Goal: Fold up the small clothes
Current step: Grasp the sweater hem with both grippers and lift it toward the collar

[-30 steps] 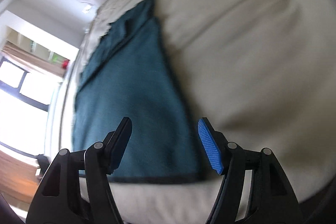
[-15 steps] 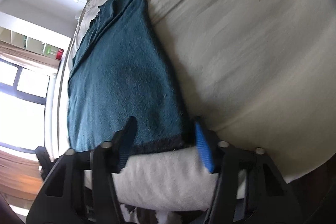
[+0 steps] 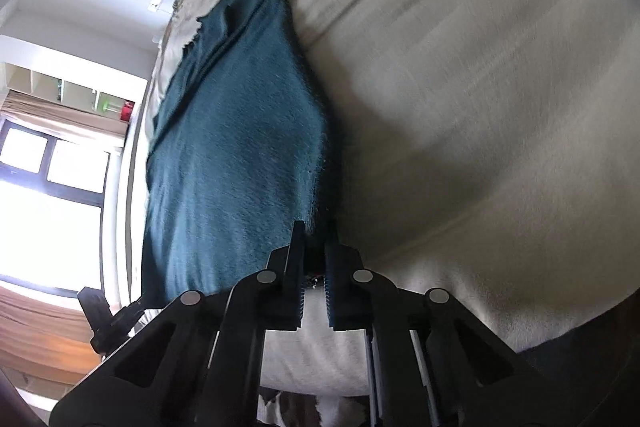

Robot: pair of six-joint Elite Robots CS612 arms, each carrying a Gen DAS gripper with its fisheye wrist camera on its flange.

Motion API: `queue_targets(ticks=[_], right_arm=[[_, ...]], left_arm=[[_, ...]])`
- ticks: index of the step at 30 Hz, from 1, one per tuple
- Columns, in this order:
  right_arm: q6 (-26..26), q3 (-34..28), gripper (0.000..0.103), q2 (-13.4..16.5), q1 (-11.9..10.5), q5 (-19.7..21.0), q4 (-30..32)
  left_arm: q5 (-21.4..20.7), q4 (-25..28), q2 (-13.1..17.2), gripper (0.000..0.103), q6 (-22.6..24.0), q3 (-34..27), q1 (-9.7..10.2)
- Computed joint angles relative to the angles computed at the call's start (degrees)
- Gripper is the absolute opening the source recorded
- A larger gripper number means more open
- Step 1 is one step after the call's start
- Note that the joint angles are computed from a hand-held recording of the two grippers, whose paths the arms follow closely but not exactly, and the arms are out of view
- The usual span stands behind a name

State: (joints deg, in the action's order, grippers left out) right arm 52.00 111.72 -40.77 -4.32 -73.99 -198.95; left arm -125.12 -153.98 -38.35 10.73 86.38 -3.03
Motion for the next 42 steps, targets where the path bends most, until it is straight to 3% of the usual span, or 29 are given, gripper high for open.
queue_targets(ticks=[7,10,13,19,27,34,42], right_arm=[[-2.46,-1.79,0.007,-1.31,0.17,1.04,-2.56],[-4.05,-3.95,0.007,-1.41,0.14,1.36,-1.78],[-5.2,-7.2,0.007,-1.08,-0.12,0.84,0.14],[-6.63,-13.65,0.007,0.46,-0.96,-0.94,3.31],[-6.91,-23.98,0.007,4.01,-2.51,-4.93,8.37],[-10.75,-35.09,0.007,8.45,-3.02,-8.37,16.07],[-10.88,-49.22,0.007,16.01,-3.77,-9.27,24.76]], left_arm=[[-13.27,-0.05,1.31,0.006,-6.79,-3.57,2.05],[-19.03,-0.98,3.36,0.006,-12.84,-6.73,2.63],[-22.25,-3.77,5.35,0.006,-19.47,-9.63,2.67],[-21.87,-9.33,8.94,0.006,-28.54,-16.79,1.46],[-19.73,-8.92,15.5,0.006,-34.99,-30.85,-0.65],[-16.63,-3.31,23.53,0.006,-38.84,-46.47,-2.06],[-12.09,9.37,35.52,0.006,-39.41,-70.03,-3.39]])
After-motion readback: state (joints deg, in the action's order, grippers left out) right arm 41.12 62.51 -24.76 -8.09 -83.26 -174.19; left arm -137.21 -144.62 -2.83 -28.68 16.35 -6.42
